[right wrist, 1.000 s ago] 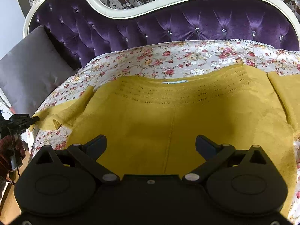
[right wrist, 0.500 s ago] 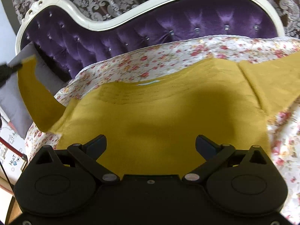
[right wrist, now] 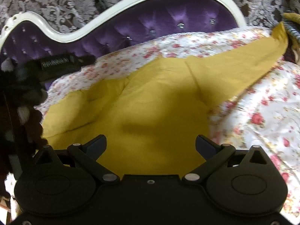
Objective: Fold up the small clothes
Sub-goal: 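Fold the held sleeve across the sweater body with the left tool, release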
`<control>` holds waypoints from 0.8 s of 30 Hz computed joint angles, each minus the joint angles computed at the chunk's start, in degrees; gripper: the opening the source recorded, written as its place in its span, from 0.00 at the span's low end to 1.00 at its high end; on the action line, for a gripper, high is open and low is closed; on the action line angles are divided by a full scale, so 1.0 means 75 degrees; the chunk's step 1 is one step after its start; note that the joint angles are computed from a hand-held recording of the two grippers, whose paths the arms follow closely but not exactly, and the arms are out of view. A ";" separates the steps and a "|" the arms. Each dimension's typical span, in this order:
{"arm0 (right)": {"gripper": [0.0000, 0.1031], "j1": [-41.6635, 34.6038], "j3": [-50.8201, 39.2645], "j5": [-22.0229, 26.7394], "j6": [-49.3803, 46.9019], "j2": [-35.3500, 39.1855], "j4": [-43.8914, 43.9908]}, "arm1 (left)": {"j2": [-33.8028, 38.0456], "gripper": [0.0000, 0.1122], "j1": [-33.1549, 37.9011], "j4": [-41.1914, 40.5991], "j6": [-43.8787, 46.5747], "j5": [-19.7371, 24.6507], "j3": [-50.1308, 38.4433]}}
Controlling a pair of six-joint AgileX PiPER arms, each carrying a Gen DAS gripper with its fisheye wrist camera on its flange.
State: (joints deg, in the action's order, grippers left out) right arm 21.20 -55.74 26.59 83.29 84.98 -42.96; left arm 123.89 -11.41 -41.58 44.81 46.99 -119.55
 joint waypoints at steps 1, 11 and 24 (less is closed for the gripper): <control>0.99 -0.0035 0.0028 0.0025 -0.0041 -0.0015 0.0051 | -0.0118 0.58 -0.0036 -0.0066 0.0121 0.0006 0.0250; 0.99 -0.0177 -0.0564 0.0263 -0.0458 0.0306 -0.0251 | -0.1694 0.72 0.0872 -0.1415 0.2432 -0.0329 0.2553; 0.68 0.0419 -0.4901 0.1115 -0.3490 0.3777 -0.0932 | -0.0047 0.74 0.1720 0.2315 -0.0616 -0.0284 0.0869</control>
State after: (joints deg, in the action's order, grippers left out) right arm 24.35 -92.49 34.95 57.11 113.31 -49.95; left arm 123.53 1.49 -24.22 40.20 44.86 -113.02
